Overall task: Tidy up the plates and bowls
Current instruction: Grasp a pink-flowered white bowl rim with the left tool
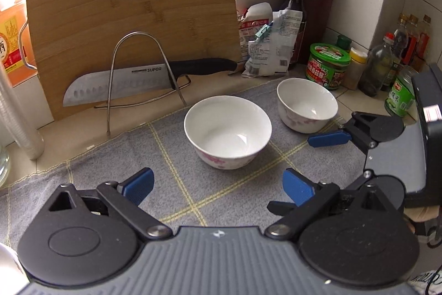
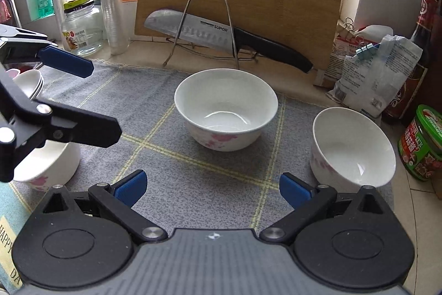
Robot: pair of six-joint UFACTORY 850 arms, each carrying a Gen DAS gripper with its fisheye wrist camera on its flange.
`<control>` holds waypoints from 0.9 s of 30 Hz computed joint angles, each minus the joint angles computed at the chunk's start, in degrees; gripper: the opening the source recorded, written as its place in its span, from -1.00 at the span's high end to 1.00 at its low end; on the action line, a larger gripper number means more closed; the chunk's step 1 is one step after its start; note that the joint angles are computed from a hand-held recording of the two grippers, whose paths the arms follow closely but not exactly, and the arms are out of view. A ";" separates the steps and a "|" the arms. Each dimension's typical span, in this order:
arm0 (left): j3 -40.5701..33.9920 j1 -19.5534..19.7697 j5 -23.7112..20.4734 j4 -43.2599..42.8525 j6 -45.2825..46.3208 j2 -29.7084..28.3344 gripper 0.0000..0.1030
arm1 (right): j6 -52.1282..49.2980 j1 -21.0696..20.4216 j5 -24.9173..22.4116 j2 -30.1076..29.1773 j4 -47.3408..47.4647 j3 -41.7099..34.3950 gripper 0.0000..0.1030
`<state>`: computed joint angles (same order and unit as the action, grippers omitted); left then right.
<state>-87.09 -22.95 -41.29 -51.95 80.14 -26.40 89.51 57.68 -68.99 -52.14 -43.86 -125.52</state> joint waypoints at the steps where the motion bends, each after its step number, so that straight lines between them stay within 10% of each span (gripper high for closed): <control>1: -1.15 -0.35 -0.27 0.39 -1.14 -0.83 -0.92 | -0.29 -0.12 -0.19 -0.03 -0.15 0.18 -1.00; 27: -19.25 -5.89 -2.46 8.57 -16.79 -16.04 -0.70 | -5.18 -3.84 3.75 -0.23 -3.21 2.43 -0.98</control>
